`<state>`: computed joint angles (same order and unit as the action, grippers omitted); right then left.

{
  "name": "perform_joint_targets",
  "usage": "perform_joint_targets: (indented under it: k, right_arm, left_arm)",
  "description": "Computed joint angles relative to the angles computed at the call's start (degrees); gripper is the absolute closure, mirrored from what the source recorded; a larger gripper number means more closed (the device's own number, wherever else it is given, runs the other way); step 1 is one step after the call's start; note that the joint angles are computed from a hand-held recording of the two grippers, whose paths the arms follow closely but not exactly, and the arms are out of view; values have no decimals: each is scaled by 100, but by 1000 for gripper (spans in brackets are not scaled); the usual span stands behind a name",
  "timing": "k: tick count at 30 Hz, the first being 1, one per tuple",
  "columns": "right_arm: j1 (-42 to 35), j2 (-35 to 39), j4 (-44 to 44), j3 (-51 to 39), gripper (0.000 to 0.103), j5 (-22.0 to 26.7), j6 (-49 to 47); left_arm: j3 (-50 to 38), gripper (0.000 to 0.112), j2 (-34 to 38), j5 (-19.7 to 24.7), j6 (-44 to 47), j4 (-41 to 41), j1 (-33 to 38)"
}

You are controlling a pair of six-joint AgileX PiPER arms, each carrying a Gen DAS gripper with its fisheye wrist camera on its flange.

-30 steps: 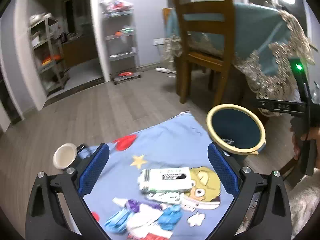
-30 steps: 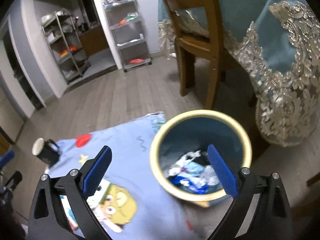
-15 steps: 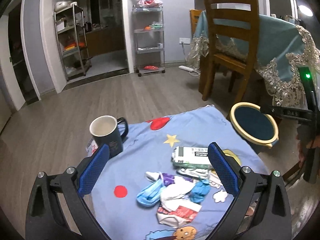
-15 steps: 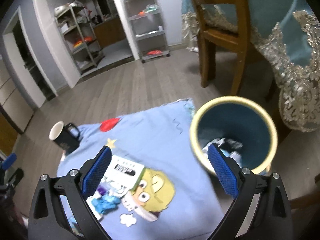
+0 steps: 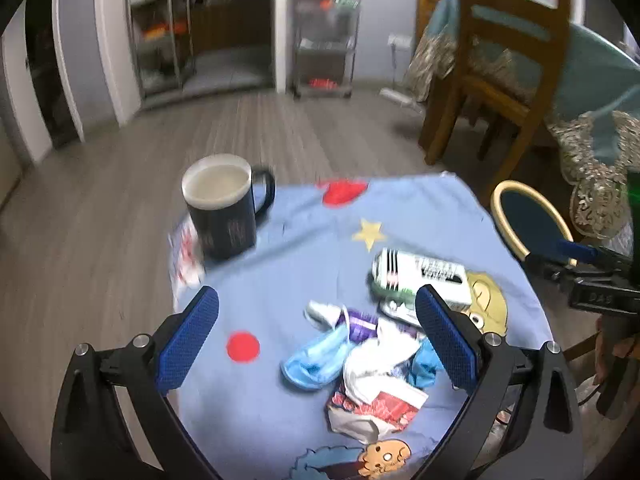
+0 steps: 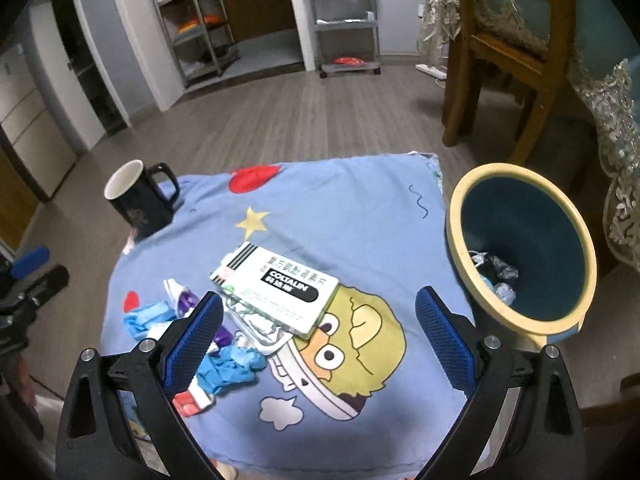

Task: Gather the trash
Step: 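Move both tools back over the trash pile, then grasp the second blue face mask with the left gripper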

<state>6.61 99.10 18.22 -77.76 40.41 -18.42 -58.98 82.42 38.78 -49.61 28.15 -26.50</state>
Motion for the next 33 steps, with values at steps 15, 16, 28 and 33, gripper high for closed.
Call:
perform_joint_targets:
  k: [15, 16, 28, 33]
  right_arm:
    - [-296, 376, 96, -339, 7, 228, 210]
    - [-298, 410, 97, -373, 7, 255, 211]
    - [-39, 751, -206, -537, 7, 314, -54]
    - [129, 887, -141, -560, 7, 278, -637]
  left_arm:
    - [-528, 45, 1658, 363, 1112, -1132, 409]
    - [-577, 46, 1786, 406, 1267, -1303, 442]
    - [-836, 101, 1828, 611, 1454, -1180, 220]
    - [-1181, 102, 1356, 787, 1796, -1348, 256]
